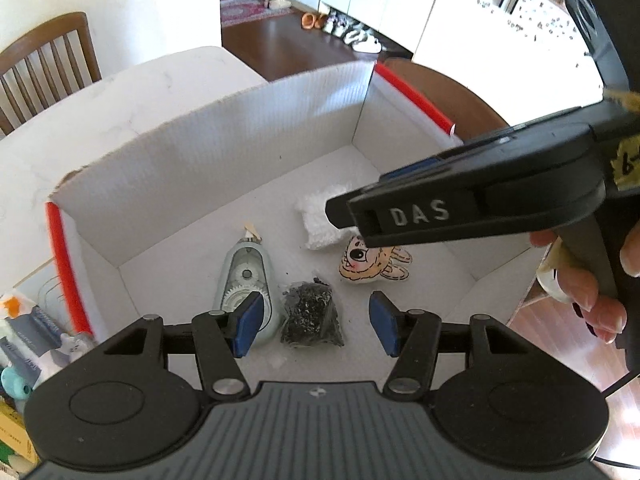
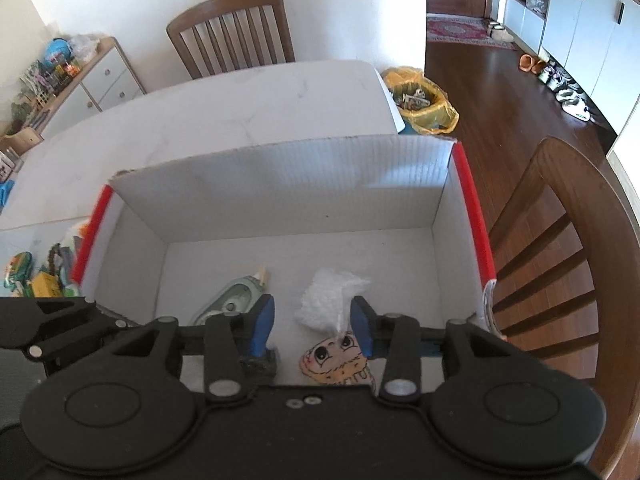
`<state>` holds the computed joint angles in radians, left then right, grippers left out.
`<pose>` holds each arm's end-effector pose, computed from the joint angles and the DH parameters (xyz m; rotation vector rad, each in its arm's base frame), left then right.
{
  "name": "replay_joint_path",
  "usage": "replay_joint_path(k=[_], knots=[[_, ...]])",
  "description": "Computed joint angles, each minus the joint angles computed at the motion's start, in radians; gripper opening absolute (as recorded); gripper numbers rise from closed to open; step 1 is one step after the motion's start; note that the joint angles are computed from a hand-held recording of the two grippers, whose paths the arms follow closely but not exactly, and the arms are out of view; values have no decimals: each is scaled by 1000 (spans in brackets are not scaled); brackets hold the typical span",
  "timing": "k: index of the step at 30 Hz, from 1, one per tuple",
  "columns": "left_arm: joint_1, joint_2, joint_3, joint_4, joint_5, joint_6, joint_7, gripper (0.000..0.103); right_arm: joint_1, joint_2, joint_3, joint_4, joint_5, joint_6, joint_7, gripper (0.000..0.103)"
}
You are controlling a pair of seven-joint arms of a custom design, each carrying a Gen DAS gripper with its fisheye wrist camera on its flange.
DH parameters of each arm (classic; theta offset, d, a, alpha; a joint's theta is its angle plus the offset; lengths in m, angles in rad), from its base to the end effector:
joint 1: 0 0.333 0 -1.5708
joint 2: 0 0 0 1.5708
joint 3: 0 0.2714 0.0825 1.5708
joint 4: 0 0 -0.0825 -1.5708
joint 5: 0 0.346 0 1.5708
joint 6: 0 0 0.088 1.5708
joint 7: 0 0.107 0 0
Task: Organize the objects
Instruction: 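Open the right gripper dropping the foam bag while the left drops the black bag, then withdraw both tools from the shoebox back toward the tray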
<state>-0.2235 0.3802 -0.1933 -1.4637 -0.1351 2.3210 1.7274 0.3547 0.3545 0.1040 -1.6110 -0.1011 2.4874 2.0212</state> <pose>0.6097 -0.2506 0.4901 -1.5141 2.4794 -0.7356 0.5882 0.2815 0.4542 -1.9229 1.8183 -0.2915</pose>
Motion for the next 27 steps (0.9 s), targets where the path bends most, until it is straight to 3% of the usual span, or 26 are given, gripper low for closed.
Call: replay_joint_path(k=[13,21,27], knots=[[80,-212,-9,-258,-172,166,145,57,19,-137,11,-149,-14,105,49,47],[125,-345,23,-395,-299,215,260,57,55,-198,19,-212,-72,169,133,52],[152,-441,63,-497,-375,250,368,57,97,-199,25,-211,-155,191,234,61]])
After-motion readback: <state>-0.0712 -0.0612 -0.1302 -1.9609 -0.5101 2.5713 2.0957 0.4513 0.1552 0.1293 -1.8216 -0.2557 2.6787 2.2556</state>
